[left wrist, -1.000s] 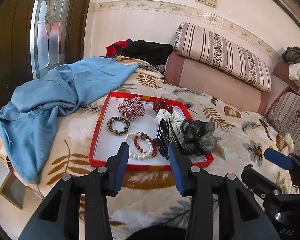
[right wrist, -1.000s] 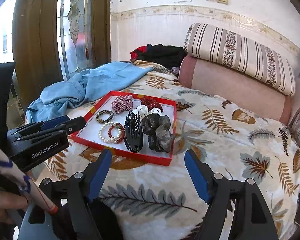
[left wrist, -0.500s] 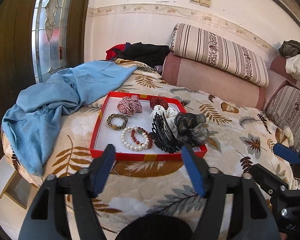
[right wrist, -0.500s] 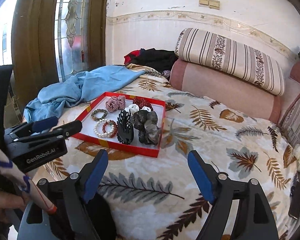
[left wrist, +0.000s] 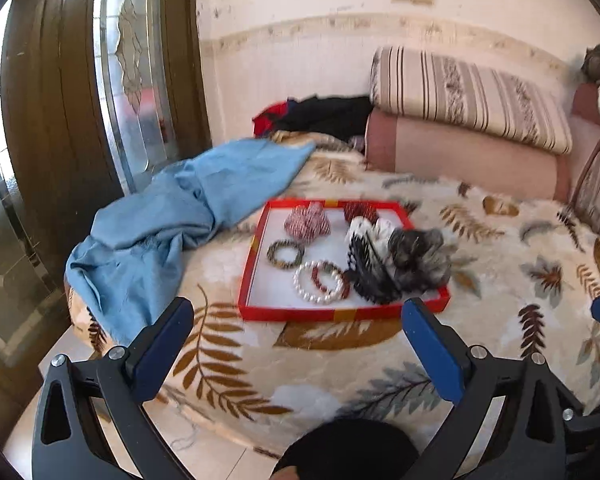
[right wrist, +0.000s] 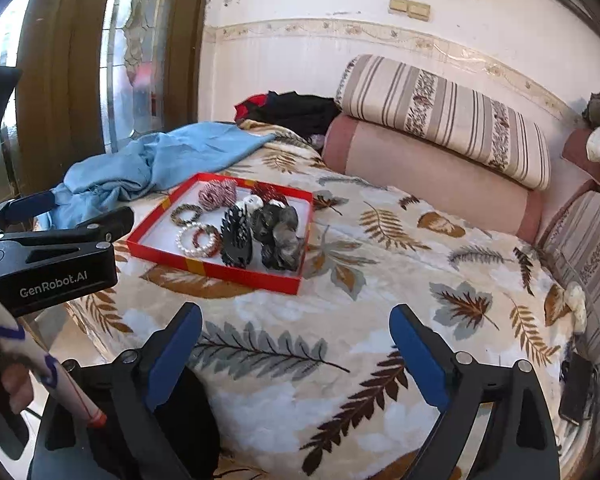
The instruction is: Organize jewelry
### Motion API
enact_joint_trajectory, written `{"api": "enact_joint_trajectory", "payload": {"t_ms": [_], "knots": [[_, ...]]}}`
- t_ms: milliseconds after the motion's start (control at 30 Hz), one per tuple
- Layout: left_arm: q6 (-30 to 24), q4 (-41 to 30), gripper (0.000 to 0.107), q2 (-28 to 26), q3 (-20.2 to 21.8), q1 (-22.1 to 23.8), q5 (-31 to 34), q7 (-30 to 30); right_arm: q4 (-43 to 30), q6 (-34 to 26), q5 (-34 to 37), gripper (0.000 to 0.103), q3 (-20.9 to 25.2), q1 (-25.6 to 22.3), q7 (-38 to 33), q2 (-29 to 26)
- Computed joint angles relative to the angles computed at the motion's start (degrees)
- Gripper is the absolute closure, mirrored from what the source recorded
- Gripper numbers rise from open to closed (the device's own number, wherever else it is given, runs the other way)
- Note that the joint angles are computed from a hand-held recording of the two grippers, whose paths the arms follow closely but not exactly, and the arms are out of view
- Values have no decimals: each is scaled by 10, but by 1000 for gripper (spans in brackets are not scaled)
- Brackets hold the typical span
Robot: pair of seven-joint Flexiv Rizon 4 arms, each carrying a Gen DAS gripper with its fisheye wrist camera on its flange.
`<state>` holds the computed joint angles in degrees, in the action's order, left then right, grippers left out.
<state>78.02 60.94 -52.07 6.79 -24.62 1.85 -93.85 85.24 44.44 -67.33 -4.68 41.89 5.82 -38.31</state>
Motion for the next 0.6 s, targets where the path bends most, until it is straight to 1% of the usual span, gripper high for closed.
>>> {"api": "enact_joint_trajectory", "payload": {"t_ms": [33,100,167,300,367,433,567,600], "knots": [[-7,-7,4,-4,-1,1,-2,1,2,-1,4,6,1,-1,1,0],[-22,-23,4,-15,29,-13,1,-31,4,-4,8,6,2,-3,5,0],[-39,-38,4,-23,40,-15,8,-50,4,-8,12,6,2,-3,5,0],[-80,-73,4,-36,65,-25,44,-77,1,-2,17,6,3,-7,0,-4],[-86,-78,4,-38,66,-26,62,-88,-3,-3,21,6,3,-5,-5,-8],[-89,-80,4,-39,54,-20,71,-89,-7,-1,26,6,2,-5,-13,-11],[-98,-84,4,-40,26,-5,69,-79,-9,-2,30,6,-1,-3,-18,-13],[-102,-88,4,-42,30,-6,71,-86,-9,-4,31,6,-2,-1,-17,-13]]}}
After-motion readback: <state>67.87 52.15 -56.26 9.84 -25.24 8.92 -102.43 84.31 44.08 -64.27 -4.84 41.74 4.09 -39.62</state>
